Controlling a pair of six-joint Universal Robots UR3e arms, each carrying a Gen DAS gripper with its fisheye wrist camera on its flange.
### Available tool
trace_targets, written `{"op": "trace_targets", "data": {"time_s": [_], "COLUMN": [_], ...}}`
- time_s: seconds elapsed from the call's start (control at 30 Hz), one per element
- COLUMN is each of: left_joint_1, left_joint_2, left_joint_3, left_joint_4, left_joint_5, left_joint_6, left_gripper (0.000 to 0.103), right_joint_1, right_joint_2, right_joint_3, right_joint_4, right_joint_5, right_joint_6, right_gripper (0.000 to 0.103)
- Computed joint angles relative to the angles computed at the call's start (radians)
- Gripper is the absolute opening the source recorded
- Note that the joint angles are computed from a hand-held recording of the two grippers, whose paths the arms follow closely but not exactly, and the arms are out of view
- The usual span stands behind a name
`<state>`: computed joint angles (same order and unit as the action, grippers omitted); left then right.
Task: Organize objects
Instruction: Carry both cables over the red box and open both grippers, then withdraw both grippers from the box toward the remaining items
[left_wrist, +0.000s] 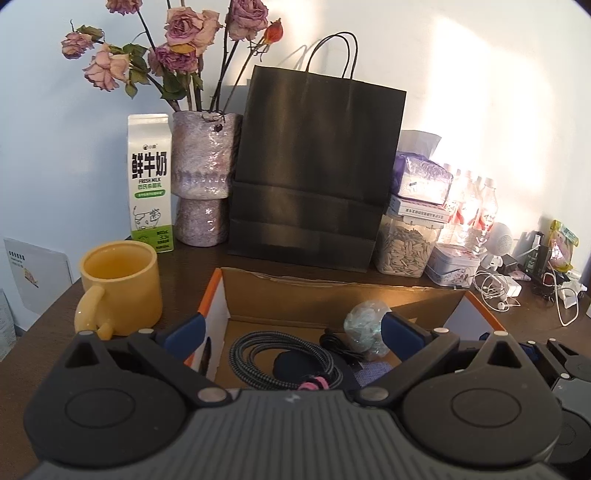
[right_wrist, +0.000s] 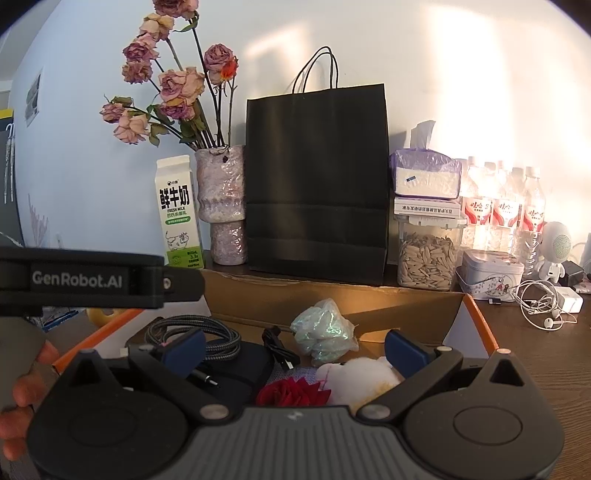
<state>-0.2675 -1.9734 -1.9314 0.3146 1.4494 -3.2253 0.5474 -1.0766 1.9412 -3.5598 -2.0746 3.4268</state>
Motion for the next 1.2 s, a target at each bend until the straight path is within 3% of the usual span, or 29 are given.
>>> {"op": "trace_targets", "data": {"time_s": [0.57,1.2], "left_joint_1": [0.017,0.041], "left_joint_2": [0.172,0.45], "left_joint_3": [-0.179,-0.46], "left_joint_4": [-0.01,-0.106], "left_joint_5": [-0.01,0.004], "left_joint_6": [0.036,0.098], "left_gripper": [0.103,0.103], "right_joint_1": [0.1,0.29], "right_joint_2": [-0.073,-0.209], "right_joint_3": [0.055,0.239], "right_joint_4": [0.038,0.112], "right_joint_5": [-0.094,-0.244], "right_joint_6": [0.015,0.172], "right_gripper": [0.103,0.103]}}
